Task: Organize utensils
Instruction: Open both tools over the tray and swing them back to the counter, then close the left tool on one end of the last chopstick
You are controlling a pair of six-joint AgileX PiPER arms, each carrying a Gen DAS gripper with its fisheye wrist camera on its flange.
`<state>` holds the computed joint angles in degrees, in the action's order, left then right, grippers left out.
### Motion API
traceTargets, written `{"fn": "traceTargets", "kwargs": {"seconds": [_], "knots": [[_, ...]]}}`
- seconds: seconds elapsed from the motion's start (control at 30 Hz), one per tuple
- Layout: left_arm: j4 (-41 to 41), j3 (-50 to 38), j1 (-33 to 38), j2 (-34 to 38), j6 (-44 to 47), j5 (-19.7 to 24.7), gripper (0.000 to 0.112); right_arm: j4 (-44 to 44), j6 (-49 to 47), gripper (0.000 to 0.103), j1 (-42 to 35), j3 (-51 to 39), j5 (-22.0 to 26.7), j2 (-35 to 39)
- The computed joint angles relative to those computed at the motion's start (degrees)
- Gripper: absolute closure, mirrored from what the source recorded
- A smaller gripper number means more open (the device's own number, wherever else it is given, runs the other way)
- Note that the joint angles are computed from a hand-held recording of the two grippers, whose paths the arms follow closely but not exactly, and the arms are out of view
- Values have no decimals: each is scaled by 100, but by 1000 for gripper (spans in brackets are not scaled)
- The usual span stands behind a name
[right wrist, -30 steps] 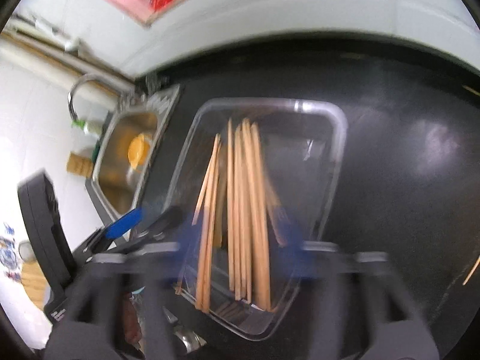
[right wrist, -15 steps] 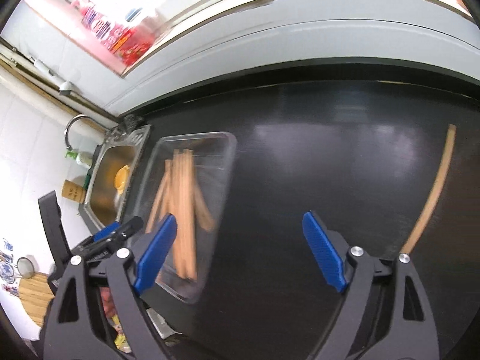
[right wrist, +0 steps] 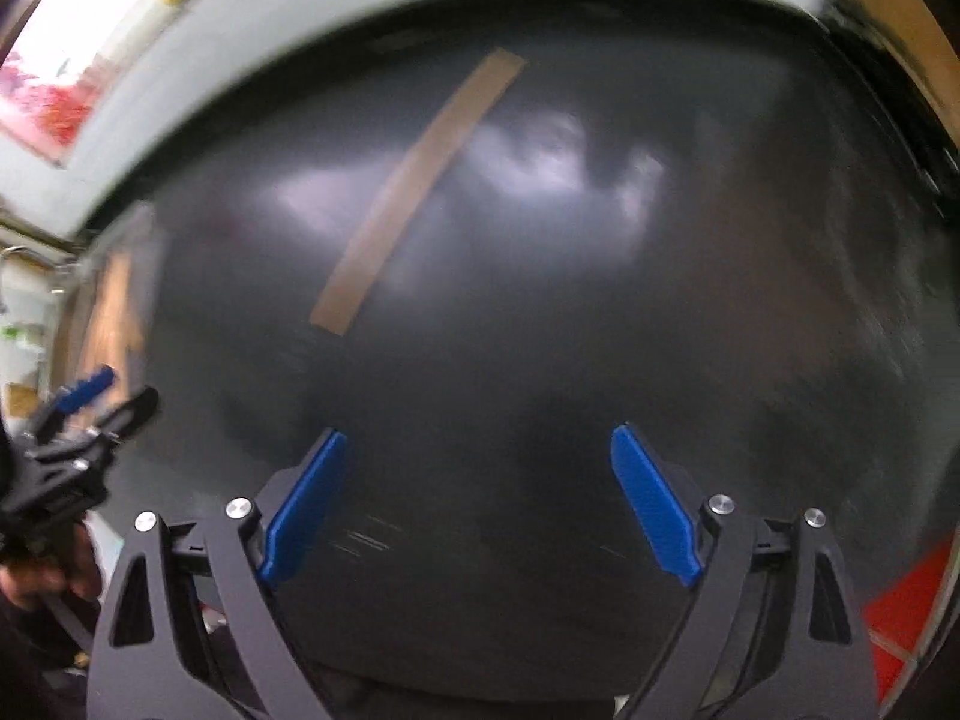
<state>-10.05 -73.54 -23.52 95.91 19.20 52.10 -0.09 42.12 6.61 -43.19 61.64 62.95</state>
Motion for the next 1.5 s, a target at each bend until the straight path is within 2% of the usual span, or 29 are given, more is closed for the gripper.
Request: {"fn": "traceTargets", "kwargs": {"seconds": [0.1, 0.17, 0.27, 0.4, 0.47, 0.6, 0.73, 0.83, 0.93, 1.1, 1.2, 1.37, 1.5], "knots": [[107, 215, -488, 103, -83, -288, 17, 184, -476, 17, -654, 684, 116, -684], [351, 381, -831, 174, -259, -662, 17, 95, -686, 17, -888, 920, 274, -929], [673, 355, -1150, 380, -505, -891, 17, -120, -962, 17, -1038, 1163, 431, -1216], [719, 59, -1246, 797, -510, -937, 16, -159, -1736, 16, -1508, 1333, 398, -1423], [524, 6, -1213, 890, -382, -1102, 16, -143, -2350, 15, -1892, 1362, 298, -1393], [272, -250, -1256, 1115, -60, -1215, 16, -200, -3702, 13, -2439, 1247, -32, -939], [194, -722, -1333, 1412, 48, -1092, 18, 97, -5223, 12, -3043, 849, -369, -187], [55, -953, -1361, 1547, 304, -1090, 25, 89, -5568, 12, -3137, 546, -625, 295], [24, -1302, -1401, 1769, 359, -1002, 27, 317, -6000, 11, -3293, 52, -746, 988], [133, -1888, -1543, 2128, 197, -867, 35, 415, -6607, 6, -3263, -666, -743, 1856], [58, -2093, -1550, 2221, 337, -834, 56, 415, -6994, 6, -3216, -1188, -527, 2301], [106, -2794, -1532, 2588, 400, -538, 106, 533, -7667, 6, -3090, -1905, -413, 2932], [-307, -3362, -1352, 2877, 848, -7, 107, 587, -7884, 6, -3017, -2317, -377, 3231]]}}
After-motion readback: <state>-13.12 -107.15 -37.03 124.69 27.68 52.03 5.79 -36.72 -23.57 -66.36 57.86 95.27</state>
